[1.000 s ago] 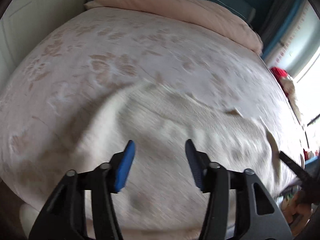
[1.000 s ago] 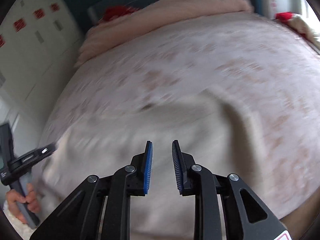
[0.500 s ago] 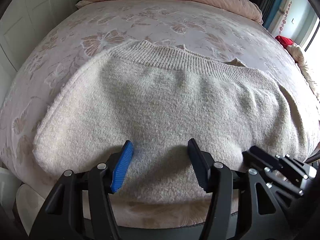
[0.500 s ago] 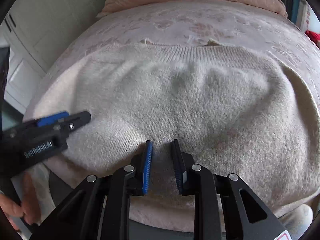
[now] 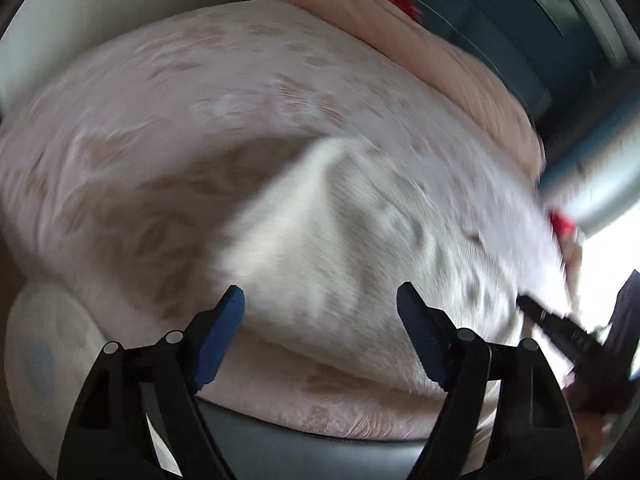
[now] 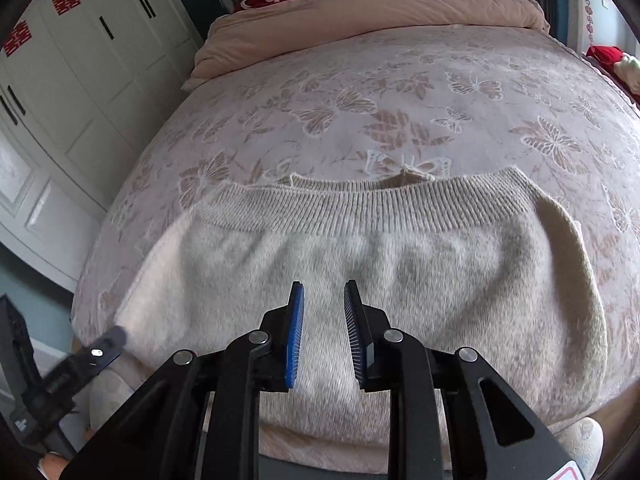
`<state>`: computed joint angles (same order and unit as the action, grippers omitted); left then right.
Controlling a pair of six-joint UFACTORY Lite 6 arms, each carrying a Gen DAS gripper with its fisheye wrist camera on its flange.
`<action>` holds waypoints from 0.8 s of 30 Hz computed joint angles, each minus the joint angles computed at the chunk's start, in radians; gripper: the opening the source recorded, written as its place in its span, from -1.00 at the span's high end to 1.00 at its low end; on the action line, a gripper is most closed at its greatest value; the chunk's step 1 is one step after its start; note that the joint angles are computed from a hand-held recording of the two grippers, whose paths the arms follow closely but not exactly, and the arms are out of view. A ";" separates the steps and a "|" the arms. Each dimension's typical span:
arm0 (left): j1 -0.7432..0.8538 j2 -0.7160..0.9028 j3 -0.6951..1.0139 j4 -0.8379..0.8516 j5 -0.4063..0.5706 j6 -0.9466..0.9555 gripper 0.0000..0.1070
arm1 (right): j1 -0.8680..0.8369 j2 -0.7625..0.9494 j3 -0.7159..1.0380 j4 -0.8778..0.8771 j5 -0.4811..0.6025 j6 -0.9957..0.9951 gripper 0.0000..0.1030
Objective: Fold small clothes
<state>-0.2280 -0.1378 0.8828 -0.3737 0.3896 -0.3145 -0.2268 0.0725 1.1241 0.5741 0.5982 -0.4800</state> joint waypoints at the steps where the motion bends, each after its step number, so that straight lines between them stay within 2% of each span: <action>1: 0.041 -0.010 -0.023 -0.078 0.004 0.060 -0.44 | 0.010 0.027 0.021 -0.016 -0.013 0.031 0.57; 5: 0.168 0.061 -0.062 -0.339 0.035 0.277 -0.45 | 0.026 0.129 0.100 -0.023 -0.021 0.085 0.64; 10: 0.173 0.222 -0.001 -0.579 0.059 0.486 -0.45 | 0.094 0.345 0.258 -0.148 -0.020 0.231 0.70; 12: 0.143 0.260 0.029 -0.571 0.038 0.472 -0.46 | 0.131 0.488 0.326 -0.237 -0.027 0.297 0.71; 14: 0.108 0.305 0.082 -0.486 0.016 0.397 -0.52 | 0.151 0.504 0.305 -0.242 -0.113 0.281 0.74; 17: 0.086 0.345 0.133 -0.392 0.016 0.306 -0.62 | 0.158 0.497 0.369 -0.297 -0.027 0.366 0.69; 20: 0.088 0.366 0.171 -0.374 0.028 0.285 -0.60 | 0.100 0.317 0.221 -0.087 -0.015 0.183 0.72; 21: 0.094 0.367 0.174 -0.388 0.030 0.304 -0.42 | 0.080 0.255 0.158 -0.043 -0.010 0.137 0.72; 22: 0.099 0.358 0.165 -0.399 0.028 0.325 -0.13 | 0.070 0.219 0.110 -0.039 -0.005 0.121 0.71; 24: 0.112 0.348 0.156 -0.423 0.032 0.369 0.18 | 0.080 0.251 0.092 -0.103 0.010 0.147 0.71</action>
